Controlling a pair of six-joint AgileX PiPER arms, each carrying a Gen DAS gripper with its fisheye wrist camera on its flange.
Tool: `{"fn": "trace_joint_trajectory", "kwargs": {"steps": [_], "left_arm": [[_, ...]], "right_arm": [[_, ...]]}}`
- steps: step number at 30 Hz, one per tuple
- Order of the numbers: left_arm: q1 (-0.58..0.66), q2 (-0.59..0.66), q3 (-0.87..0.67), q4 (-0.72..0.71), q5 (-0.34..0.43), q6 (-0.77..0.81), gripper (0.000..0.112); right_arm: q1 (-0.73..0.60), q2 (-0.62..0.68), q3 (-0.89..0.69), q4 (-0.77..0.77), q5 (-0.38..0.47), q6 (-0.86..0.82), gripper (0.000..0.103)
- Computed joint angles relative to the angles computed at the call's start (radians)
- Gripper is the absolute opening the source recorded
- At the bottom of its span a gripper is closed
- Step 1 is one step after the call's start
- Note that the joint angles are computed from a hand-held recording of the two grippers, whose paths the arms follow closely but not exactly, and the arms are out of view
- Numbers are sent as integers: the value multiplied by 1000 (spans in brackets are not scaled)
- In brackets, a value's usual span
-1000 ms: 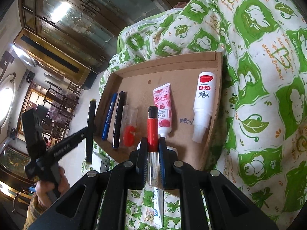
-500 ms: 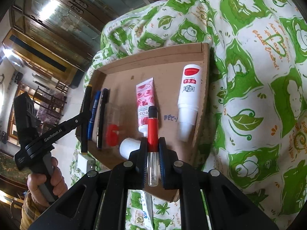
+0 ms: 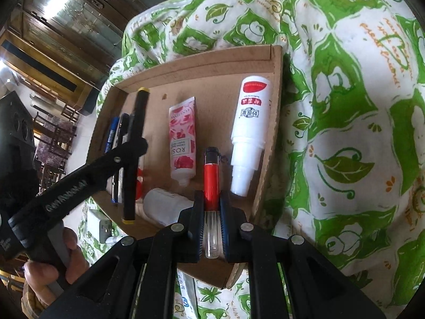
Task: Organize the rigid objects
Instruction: 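Lower the black marker into the tray and open the left gripper while the right releases the red lighter, then move both grippers back from the tray toward the remaining items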
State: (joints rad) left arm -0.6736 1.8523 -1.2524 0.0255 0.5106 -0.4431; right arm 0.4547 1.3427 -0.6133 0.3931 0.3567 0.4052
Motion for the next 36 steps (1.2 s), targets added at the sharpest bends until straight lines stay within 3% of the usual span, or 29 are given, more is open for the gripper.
{"fn": "trace_joint_trajectory", "kwargs": {"steps": [17,18,22,29,31,36], "left_arm": [[-68,36,-15,245,48,-201,16],[-73,34,-17,253,54,-207,18],[-108,7,5,347,64,-297,54],[-171,-89,60,470,130,-423,56],[-197,-127,88,515,156,-471,57],[-280,-223,167,665,252,-592,71]], "right_arm": [[49,41,-39,-201,-2,203,12],[50,36,-34,-208,-4,209,13],[78,18,-31,-315,-4,310,19],[137,-29,-17,-573,-13,567,34],[152,-47,-9,-652,-7,651,45],[161,-87,20,-702,-27,715,50]]}}
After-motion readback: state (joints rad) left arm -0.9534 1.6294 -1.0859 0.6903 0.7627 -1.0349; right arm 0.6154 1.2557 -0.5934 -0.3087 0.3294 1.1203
